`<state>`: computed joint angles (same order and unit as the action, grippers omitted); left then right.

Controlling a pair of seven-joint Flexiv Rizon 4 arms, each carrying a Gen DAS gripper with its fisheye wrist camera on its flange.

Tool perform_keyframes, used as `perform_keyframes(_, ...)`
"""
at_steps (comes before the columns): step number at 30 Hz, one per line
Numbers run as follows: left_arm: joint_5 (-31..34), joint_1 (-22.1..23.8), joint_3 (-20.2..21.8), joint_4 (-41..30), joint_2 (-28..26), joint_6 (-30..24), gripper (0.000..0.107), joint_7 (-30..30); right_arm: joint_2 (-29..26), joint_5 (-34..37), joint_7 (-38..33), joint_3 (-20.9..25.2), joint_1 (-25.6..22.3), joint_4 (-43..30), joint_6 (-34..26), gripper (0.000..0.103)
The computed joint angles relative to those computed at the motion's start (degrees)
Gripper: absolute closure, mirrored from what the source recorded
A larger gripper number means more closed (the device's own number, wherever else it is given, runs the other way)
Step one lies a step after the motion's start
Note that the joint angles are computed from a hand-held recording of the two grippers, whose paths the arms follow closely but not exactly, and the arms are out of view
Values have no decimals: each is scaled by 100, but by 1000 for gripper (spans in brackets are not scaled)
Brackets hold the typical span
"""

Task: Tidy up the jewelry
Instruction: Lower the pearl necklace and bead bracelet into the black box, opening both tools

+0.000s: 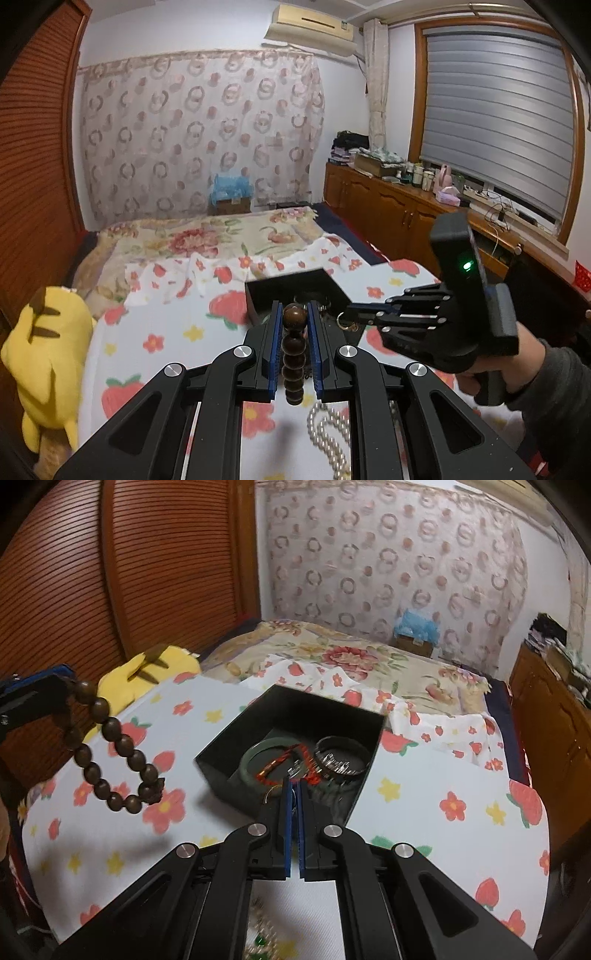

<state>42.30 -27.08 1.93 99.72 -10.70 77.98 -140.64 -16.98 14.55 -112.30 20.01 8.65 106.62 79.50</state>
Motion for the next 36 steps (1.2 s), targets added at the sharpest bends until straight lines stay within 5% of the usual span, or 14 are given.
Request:
perform_keyframes(5,-361,76,-62,-258,-211,-27,94,382,-223,-195,281,-177,85,-202,12,100)
perform_keyframes(13,-959,-39,56,-783,-699,-224,94,1009,-486,346,-150,298,-405,-634,-274,99)
perform_keyframes(28,-1612,-330,420,-1368,-1369,-380,94,1513,30,1386,-1270,434,-670,-156,-144,99)
perform_keyframes(31,-1478,-481,599,-1422,-1398,-410,77,1334,184,1678,-1574,431,-672,-26,-44,99)
perform_keyframes(36,-1372,-548,637,-1102,-1230,-341,69,1131,531,2462,-2376,524,-811,135,-129,99)
